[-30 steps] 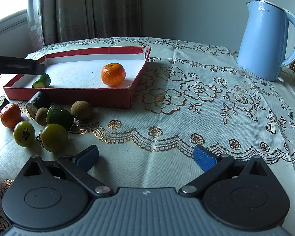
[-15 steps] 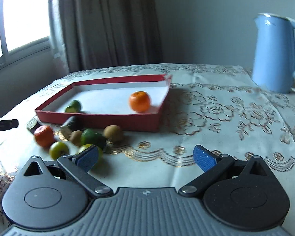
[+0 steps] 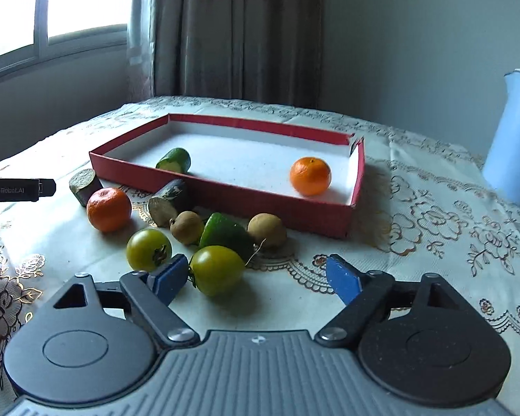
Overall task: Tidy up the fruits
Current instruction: 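Move the right gripper to the green tomato and close on it, then carry the green tomato into the red box and release it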
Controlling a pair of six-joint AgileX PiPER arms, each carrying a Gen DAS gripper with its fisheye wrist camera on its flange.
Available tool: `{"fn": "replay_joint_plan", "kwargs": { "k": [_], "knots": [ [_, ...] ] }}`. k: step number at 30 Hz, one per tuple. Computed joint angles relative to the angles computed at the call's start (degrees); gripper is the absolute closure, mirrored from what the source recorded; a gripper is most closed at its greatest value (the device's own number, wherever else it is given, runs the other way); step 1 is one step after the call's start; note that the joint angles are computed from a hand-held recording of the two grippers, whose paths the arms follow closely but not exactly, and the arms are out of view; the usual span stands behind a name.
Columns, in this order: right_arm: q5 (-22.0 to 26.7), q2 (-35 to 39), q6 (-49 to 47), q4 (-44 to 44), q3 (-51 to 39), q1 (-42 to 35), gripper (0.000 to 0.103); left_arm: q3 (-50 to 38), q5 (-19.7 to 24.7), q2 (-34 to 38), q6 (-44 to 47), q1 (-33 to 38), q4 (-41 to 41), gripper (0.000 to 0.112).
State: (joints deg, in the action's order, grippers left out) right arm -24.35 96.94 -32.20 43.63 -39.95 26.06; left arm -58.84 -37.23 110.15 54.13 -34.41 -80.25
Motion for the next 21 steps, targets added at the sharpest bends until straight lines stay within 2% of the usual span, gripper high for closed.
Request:
{"fn": "replay_joint_plan", "kwargs": {
  "k": [4,6,8,11,16,21],
  "knots": [
    [0.86,0.58,-1.63,0.82,-0.97,0.05,0.016,-0.08,0.83,0.08,-1.16,0.80,1.06,0.009],
    [1.98,0.99,-2.88,1.02,-1.79,0.03,0.021,0.04,0.89,0.07,-1.46,0.83,1.56,0.009],
    [4.25,1.67,-4.86,1.99,-3.30,-0.28,0.044,-0.02,1.33,0.06,-1.28,1.00,1.56,0.009],
    [7.87,2.54,-4.11,1.01,-5.15,-1.49,0.061,-0.10,1.65,0.03,-1.29,1.18,1.34,0.009],
    [8.81,2.34,2.32,-5.40,-4.86,-2.45,0.070,-0.26,2.08,0.04,-0.97,1.33,1.01,0.009],
    [7.56,1.73,5.70,-7.82,-3.77,-2.63,0.070,-0.25,2.53,-0.02,-1.05,1.57,0.85,0.009]
  ]
}}
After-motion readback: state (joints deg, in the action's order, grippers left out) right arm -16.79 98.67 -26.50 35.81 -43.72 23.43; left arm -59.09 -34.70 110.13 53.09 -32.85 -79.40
